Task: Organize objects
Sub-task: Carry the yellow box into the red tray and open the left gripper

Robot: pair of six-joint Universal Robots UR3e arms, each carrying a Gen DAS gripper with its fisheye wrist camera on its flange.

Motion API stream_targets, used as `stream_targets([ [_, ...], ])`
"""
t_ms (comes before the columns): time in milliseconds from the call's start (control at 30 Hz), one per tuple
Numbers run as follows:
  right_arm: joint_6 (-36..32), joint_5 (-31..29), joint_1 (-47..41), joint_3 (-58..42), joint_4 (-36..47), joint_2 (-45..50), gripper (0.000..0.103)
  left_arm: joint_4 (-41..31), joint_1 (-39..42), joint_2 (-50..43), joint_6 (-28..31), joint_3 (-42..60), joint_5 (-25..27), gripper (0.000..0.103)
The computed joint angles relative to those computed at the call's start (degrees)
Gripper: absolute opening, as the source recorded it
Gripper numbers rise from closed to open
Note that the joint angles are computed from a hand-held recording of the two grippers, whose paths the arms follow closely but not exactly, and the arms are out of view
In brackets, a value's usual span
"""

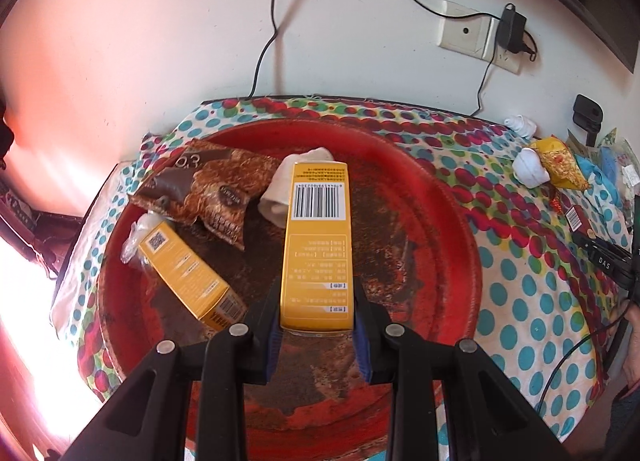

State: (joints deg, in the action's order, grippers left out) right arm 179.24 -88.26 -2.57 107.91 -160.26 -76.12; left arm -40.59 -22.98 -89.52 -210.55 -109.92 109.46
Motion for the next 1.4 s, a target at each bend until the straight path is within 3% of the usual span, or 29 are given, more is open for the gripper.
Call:
stream_targets([
  [767, 0.5, -1.7, 1.2, -0.4, -0.5, 0.8, 0.030, 16.1, 5.2, 5.6, -2.7, -18.5, -2.8, 0.031],
  [933, -0.3, -2.0, 0.7, 0.4, -1.1, 0.5, 0.030, 18.2, 7.1, 7.2, -1.9, -20.4, -7.8, 0.036],
  [1267, 0.1, -4.7, 2.6, -1.2, -0.6, 1.5, 0.028, 16.9, -1.0, 4.0, -3.0, -15.0, 4.3, 0.044],
  [1400, -1.3, -5.1, 2.0, -0.2, -1.3, 1.0, 0.028, 17.7, -1.9, 2.6, -1.1, -14.4, 5.2, 0.044],
])
